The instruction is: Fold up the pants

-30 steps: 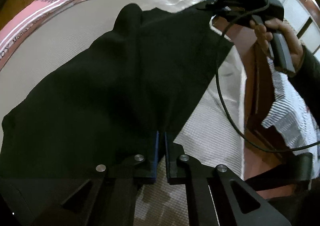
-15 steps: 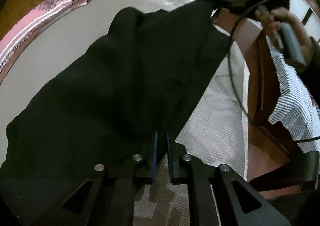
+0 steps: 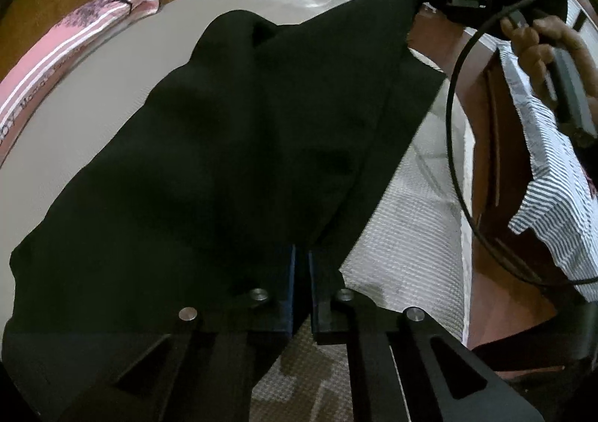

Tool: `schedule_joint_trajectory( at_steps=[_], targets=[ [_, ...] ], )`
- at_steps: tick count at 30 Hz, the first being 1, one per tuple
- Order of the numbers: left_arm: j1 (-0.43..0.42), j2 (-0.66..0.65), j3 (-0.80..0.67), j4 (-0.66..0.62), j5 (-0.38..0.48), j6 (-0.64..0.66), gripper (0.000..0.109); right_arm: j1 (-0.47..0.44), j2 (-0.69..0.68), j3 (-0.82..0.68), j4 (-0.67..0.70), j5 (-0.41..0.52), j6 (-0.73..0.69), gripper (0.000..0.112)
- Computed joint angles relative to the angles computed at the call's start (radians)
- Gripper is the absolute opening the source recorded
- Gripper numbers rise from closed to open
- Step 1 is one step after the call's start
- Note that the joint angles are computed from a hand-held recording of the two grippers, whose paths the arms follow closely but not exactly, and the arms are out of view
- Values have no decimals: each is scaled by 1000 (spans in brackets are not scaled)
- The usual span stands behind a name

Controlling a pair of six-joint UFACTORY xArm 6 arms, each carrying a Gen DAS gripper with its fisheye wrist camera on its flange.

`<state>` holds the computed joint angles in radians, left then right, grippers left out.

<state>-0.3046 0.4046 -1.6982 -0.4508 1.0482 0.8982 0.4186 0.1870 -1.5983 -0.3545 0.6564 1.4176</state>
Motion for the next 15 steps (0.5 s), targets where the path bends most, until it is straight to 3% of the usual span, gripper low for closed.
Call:
schedule_joint_trajectory(
  at_steps=[8, 15],
  targets=[
    [22, 7, -30, -46, 77, 64, 6, 12, -154, 248, -74, -39, 187, 3],
    [6, -12, 6, -15, 42, 57, 6, -9, -211, 397, -42, -119, 273, 9]
  ],
)
